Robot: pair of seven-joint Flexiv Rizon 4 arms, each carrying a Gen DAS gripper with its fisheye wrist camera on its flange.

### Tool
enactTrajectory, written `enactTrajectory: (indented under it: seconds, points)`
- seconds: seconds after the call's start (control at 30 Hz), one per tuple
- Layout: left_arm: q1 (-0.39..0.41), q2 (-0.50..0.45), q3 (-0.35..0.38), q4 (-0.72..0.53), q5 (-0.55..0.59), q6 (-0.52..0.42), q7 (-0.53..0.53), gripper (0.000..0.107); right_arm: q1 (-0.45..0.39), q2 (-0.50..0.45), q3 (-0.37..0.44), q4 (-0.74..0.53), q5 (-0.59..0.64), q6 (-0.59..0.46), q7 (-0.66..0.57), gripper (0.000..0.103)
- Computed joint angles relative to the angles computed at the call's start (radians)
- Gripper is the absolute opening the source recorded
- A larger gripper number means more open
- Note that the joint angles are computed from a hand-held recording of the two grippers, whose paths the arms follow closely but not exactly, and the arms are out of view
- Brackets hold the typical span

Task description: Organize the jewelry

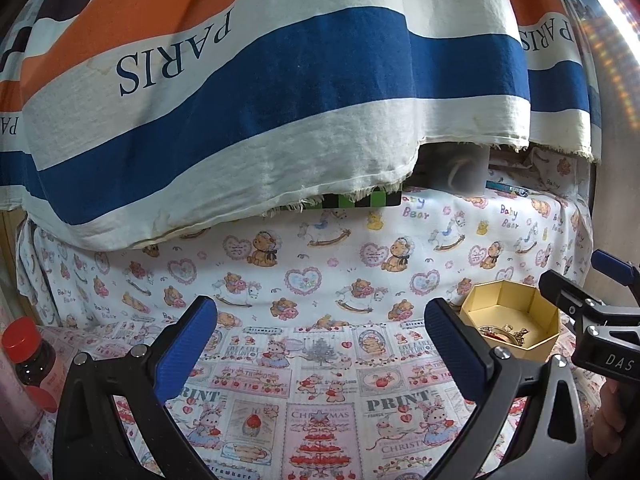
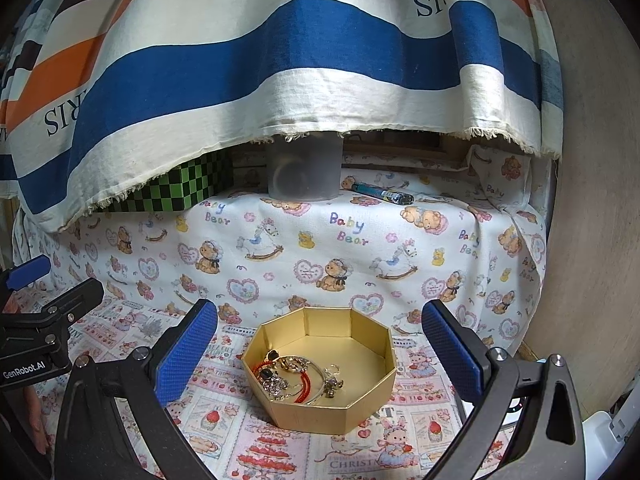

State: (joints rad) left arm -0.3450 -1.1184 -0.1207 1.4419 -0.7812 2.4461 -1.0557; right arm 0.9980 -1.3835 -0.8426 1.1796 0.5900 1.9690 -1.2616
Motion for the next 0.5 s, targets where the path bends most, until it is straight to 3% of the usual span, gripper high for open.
enactTrajectory:
  seconds: [0.5]
  points:
    - [0.001, 0.005, 0.003, 0.005, -0.004, -0.02, 0.0, 0.103, -0.008, 0.004, 0.014, -0.006, -0.009, 0.0, -0.012, 0.103]
